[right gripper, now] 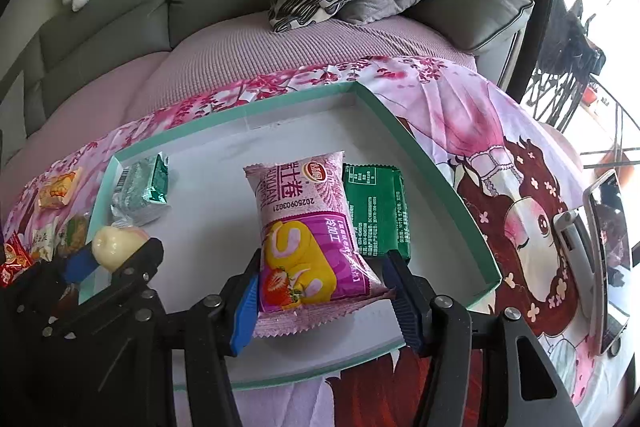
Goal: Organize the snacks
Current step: 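Carry both items over the tray and open the left gripper to release the bun, then lower the pink pastry pack into the tray and open the right gripper while the left gripper withdraws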
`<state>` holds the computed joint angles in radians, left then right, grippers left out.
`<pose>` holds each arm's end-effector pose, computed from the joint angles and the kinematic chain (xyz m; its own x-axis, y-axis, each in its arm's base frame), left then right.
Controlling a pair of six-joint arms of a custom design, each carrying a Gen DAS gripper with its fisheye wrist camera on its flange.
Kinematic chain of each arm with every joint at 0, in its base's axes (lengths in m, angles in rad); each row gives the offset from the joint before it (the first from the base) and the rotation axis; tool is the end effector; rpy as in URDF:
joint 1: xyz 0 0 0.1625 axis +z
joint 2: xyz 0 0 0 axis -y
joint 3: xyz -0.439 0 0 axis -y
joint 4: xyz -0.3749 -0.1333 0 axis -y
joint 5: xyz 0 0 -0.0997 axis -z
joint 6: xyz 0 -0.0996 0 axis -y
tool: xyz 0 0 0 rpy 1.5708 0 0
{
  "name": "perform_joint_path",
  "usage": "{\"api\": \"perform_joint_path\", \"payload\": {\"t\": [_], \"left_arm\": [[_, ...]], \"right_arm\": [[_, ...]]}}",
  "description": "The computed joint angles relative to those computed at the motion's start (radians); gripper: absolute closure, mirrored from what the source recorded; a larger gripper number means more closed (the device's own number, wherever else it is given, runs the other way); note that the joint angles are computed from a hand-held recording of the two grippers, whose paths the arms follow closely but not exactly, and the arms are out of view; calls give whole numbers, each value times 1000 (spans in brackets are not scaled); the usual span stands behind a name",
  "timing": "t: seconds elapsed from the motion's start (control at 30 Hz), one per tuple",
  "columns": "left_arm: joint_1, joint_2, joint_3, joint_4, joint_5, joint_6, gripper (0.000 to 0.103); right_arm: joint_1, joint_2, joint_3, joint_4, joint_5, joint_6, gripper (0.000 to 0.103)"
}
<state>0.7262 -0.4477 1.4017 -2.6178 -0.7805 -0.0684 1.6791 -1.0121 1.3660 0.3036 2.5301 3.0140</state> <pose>-0.4016 -0.6296 -0.0138 -0.5663 0.4360 -0.6995 0.7074 0.6926 -0.1410 0.1129 -0.5598 0.2910 -0.6272 0.5002 0.5970 -0.1471 0.6767 -0.7214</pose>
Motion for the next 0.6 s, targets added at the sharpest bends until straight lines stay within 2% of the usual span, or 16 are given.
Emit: {"api": "perform_joint_path", "payload": {"t": [0.4, 0.47, 0.5, 0.6], "left_arm": [[-19, -24, 13, -2, 38, 2, 48], [-19, -33, 14, 6, 41, -12, 42], [-20, -37, 15, 13, 48, -26, 34], [-18, -51, 18, 24, 64, -59, 34]], "right_arm": [[4, -15, 6, 11, 5, 20, 41], [4, -17, 7, 11, 2, 28, 41], [3, -17, 7, 16, 0, 35, 41], [-5, -23, 9, 31, -18, 58, 37]]}}
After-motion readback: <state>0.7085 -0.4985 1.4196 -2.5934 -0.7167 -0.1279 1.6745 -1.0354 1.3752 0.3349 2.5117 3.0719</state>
